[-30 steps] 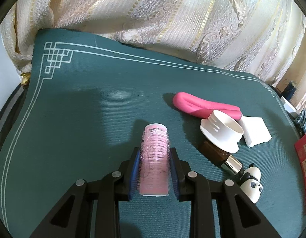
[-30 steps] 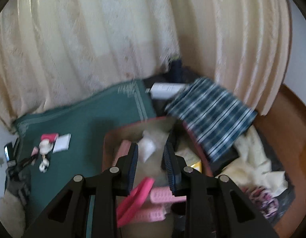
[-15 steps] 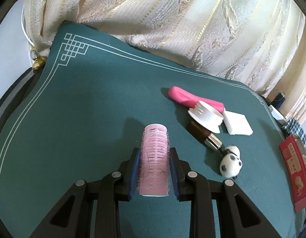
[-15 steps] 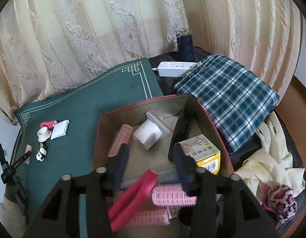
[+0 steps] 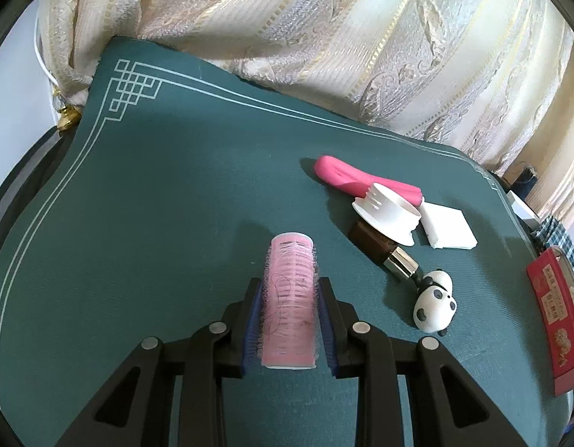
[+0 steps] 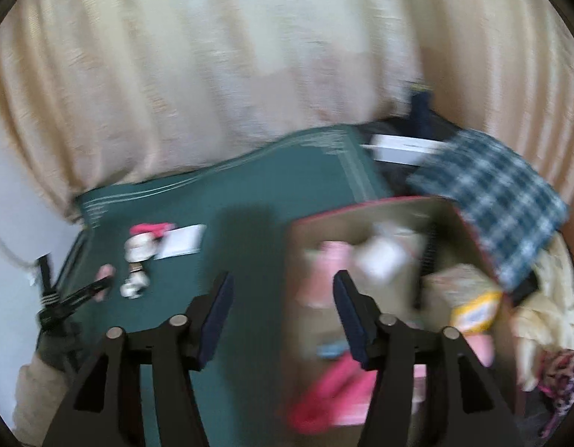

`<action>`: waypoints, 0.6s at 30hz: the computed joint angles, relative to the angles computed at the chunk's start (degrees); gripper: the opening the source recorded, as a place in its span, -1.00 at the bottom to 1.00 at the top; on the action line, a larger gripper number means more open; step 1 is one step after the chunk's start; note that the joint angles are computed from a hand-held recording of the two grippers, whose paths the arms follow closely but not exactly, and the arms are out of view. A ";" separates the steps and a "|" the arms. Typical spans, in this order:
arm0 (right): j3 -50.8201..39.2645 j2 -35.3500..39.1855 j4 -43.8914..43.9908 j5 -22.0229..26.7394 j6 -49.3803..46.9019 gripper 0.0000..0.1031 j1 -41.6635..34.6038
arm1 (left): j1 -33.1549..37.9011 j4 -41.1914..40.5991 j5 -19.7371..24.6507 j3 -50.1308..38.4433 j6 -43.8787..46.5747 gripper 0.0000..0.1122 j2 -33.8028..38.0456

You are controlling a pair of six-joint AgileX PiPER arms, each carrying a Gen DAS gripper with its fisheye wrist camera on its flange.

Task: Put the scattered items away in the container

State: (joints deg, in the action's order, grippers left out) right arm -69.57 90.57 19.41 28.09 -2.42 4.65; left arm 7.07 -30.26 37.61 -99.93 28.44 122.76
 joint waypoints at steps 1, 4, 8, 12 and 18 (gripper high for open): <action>-1.13 1.13 -0.71 -0.16 0.88 0.24 2.64 | -0.18 1.05 0.83 -1.40 -1.18 -0.46 0.76; -5.78 5.94 -2.10 0.43 3.20 0.24 9.25 | -1.19 5.28 2.97 -5.51 -4.59 -0.46 2.98; -13.96 14.19 -4.29 2.47 6.62 0.24 15.31 | -0.92 3.55 2.99 -5.48 -2.97 -0.47 2.91; -23.61 22.86 -5.42 5.96 9.19 0.24 18.38 | 1.14 -5.30 1.44 -0.45 3.65 -0.47 0.16; -41.18 35.72 -6.73 14.39 12.35 0.24 20.40 | 2.92 -12.34 2.32 1.75 9.27 -0.47 -0.40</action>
